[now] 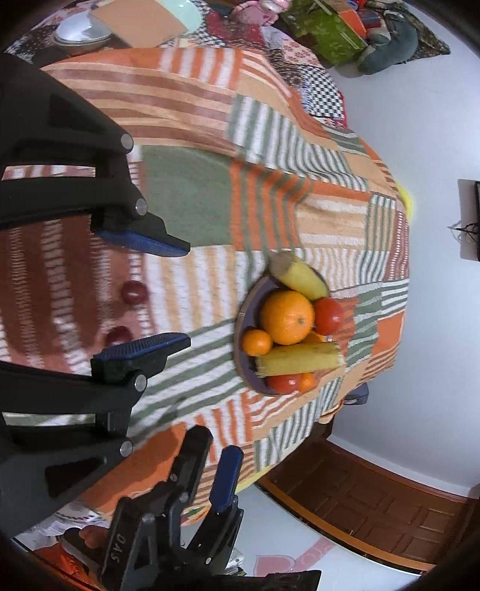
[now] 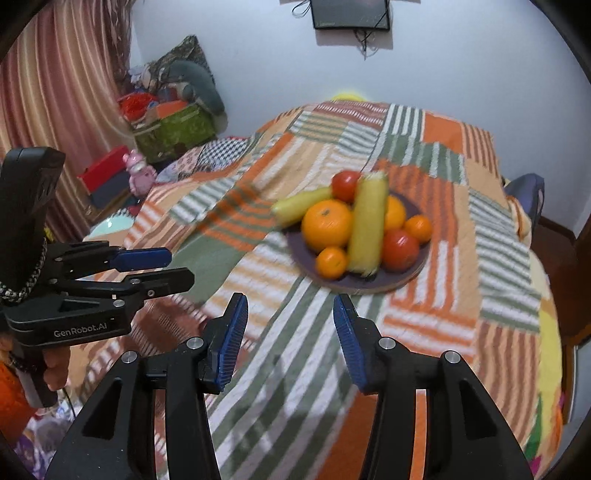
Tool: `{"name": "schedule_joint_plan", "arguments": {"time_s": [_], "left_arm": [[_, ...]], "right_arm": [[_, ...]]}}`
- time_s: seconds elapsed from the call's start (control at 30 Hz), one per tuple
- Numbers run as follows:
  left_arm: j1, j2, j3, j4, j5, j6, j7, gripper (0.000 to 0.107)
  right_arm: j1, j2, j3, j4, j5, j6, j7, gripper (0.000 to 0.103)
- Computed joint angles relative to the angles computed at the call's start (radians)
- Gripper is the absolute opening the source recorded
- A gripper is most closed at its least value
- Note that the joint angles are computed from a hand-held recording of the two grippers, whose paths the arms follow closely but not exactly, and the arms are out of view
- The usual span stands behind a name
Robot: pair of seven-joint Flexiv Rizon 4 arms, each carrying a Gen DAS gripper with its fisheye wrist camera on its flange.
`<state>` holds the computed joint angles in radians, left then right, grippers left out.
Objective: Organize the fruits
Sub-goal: 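Grasp a dark red date with the left gripper while the right gripper grasps the other date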
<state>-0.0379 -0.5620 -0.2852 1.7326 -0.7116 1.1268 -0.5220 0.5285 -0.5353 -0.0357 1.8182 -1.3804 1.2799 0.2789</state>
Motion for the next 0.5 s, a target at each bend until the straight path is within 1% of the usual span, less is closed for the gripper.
{"name": "schedule_joint_plan", "arguments": {"time_s": [0.1, 0.3, 0.33, 0.43, 0.5], "left_arm": [[0.013, 0.013, 0.008, 0.032, -0.007, -0.017, 0.005, 0.043], [0.029, 0.024, 0.025, 0.078, -0.019, -0.032, 0.03, 0.043], [0.029, 0.023, 0.027, 0.082, -0.019, -0.03, 0.033, 0.043], [0.035, 0.022, 0.012, 0.112, -0.043, 0.022, 0.074, 0.043], [0.041, 0.02, 0.004, 0.12, -0.053, 0.025, 0.089, 0.043]], "right_arm": [[0.019, -0.031, 0.023, -0.012, 0.082, -0.021, -0.057, 0.045], [0.068, -0.104, 0.017, -0.05, 0.238, 0.007, -0.132, 0.045], [0.075, -0.116, 0.017, -0.059, 0.266, 0.014, -0.147, 0.045], [0.09, -0.155, 0.022, -0.092, 0.353, 0.027, -0.203, 0.045], [0.097, -0.173, 0.031, -0.114, 0.413, 0.017, -0.254, 0.045]]}}
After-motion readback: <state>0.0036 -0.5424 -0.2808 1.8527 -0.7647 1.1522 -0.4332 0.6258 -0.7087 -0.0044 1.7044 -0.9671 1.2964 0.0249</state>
